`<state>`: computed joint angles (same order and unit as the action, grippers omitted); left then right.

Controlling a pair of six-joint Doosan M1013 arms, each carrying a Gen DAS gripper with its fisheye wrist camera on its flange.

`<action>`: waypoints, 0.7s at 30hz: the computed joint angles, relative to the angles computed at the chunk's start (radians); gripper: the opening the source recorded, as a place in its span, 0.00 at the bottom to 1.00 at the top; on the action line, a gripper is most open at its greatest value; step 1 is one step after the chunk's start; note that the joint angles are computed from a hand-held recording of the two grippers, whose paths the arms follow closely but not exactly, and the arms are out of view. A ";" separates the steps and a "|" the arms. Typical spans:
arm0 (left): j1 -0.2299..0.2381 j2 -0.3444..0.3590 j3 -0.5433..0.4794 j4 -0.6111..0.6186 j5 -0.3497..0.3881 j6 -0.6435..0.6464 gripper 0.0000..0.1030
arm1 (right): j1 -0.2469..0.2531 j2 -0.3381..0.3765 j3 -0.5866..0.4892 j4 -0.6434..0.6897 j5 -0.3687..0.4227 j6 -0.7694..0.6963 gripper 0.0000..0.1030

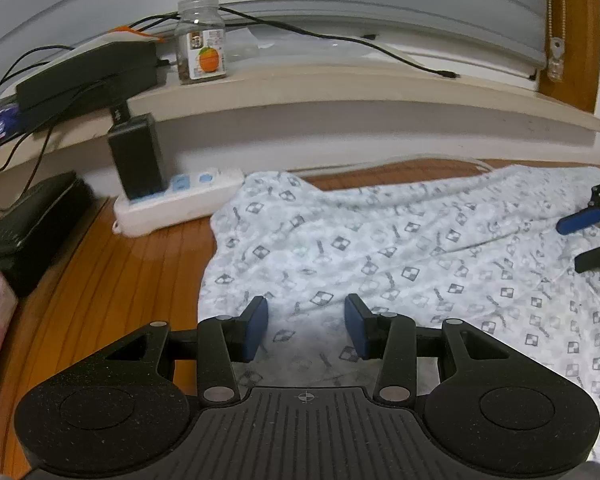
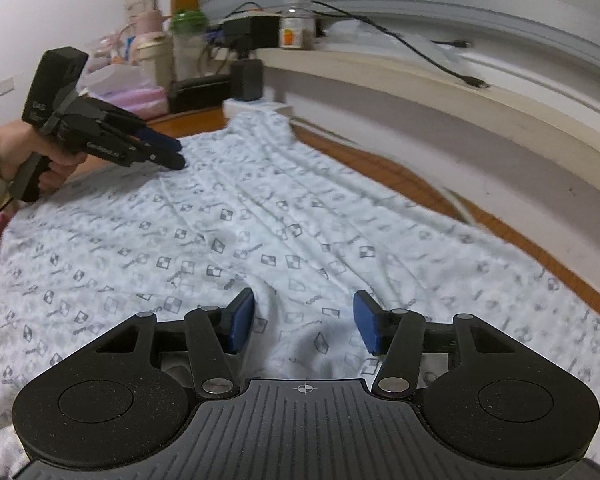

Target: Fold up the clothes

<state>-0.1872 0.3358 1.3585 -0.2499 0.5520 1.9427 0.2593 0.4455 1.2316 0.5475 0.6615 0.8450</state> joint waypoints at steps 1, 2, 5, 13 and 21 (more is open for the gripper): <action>-0.002 0.009 -0.011 0.004 0.002 -0.009 0.45 | -0.003 0.009 -0.014 -0.008 0.003 0.008 0.50; -0.003 0.019 -0.025 0.005 0.004 -0.013 0.45 | -0.005 0.018 -0.028 -0.016 0.007 0.017 0.50; -0.008 0.048 -0.065 0.020 0.012 -0.029 0.45 | -0.012 0.043 -0.069 -0.050 0.014 0.051 0.50; -0.020 0.110 -0.153 0.069 0.030 -0.061 0.45 | -0.031 0.081 -0.123 -0.084 0.001 0.108 0.50; -0.004 0.056 -0.117 0.099 0.054 -0.117 0.60 | -0.022 0.048 -0.097 -0.129 -0.017 0.159 0.59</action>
<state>-0.1914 0.3921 1.2417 -0.1505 0.6063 1.8258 0.2378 0.4934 1.1345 0.4185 0.6440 1.0038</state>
